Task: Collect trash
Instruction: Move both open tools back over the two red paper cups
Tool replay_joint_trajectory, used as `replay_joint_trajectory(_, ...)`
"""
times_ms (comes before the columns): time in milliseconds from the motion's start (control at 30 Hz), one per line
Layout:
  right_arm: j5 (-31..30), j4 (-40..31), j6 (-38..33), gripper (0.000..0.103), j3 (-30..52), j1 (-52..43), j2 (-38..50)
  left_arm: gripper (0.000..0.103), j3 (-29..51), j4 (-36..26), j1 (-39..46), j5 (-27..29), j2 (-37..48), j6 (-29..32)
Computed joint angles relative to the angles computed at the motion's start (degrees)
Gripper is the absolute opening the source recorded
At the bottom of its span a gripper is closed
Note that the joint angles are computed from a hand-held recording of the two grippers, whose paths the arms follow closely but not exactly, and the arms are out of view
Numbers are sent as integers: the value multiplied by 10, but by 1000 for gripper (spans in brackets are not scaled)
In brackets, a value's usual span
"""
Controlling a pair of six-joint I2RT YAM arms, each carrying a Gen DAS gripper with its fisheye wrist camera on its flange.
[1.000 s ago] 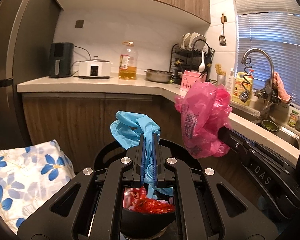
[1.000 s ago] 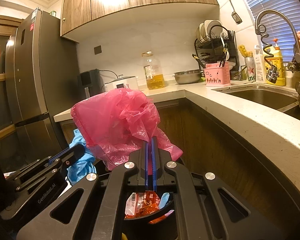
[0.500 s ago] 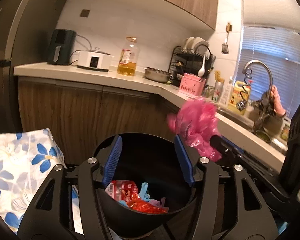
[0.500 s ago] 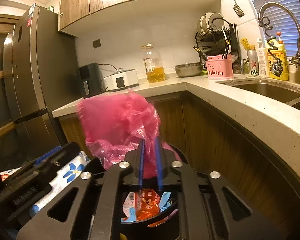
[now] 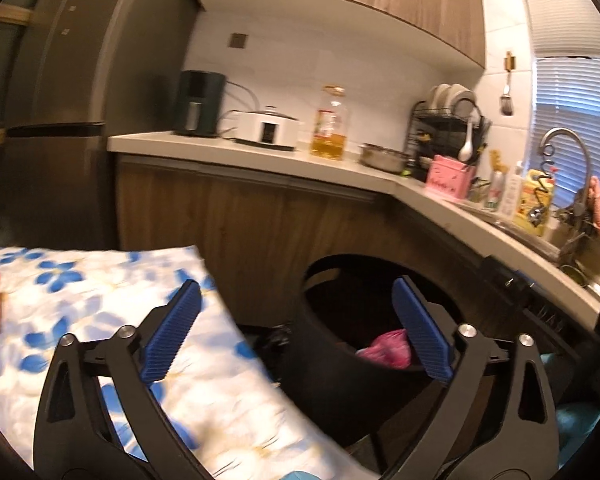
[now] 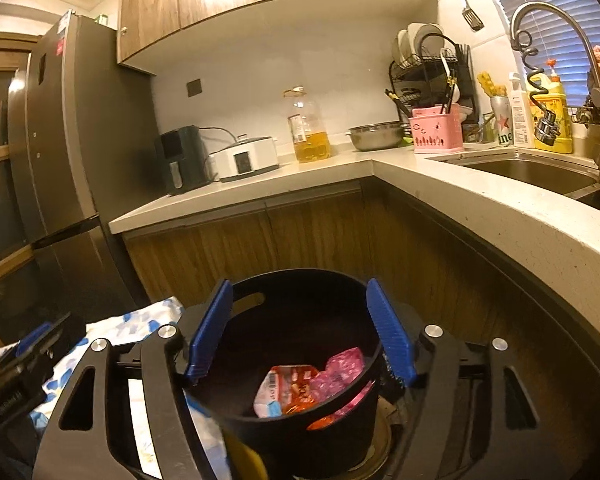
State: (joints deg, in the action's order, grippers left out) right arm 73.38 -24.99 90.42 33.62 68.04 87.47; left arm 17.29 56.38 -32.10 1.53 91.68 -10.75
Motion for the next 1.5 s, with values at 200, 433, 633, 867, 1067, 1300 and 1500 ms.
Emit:
replay_joint_trajectory(200,8,-83,69,77,82,47,72,97,-85,-11,95,-1,-76,-1)
replay_joint_trajectory(433,20,-130,109,77,164,79,143,97,-139,-74,250,87,-185,26)
replay_joint_trajectory(633,11,24,-51,77,194,83,175,97,-167,-100,390,164,-247,68)
replay_joint_trajectory(867,-36,279,-309,77,241,70,241,97,-144,-62,602,274,-174,130)
replay_joint_trajectory(1067,-105,402,-464,77,348,52,338,97,-79,18,738,305,-33,155)
replay_joint_trajectory(1300,-188,406,-555,77,531,29,465,97,24,-13,799,309,67,162)
replay_joint_trajectory(1500,-239,357,-580,77,678,12,548,89,93,-79,800,330,107,153)
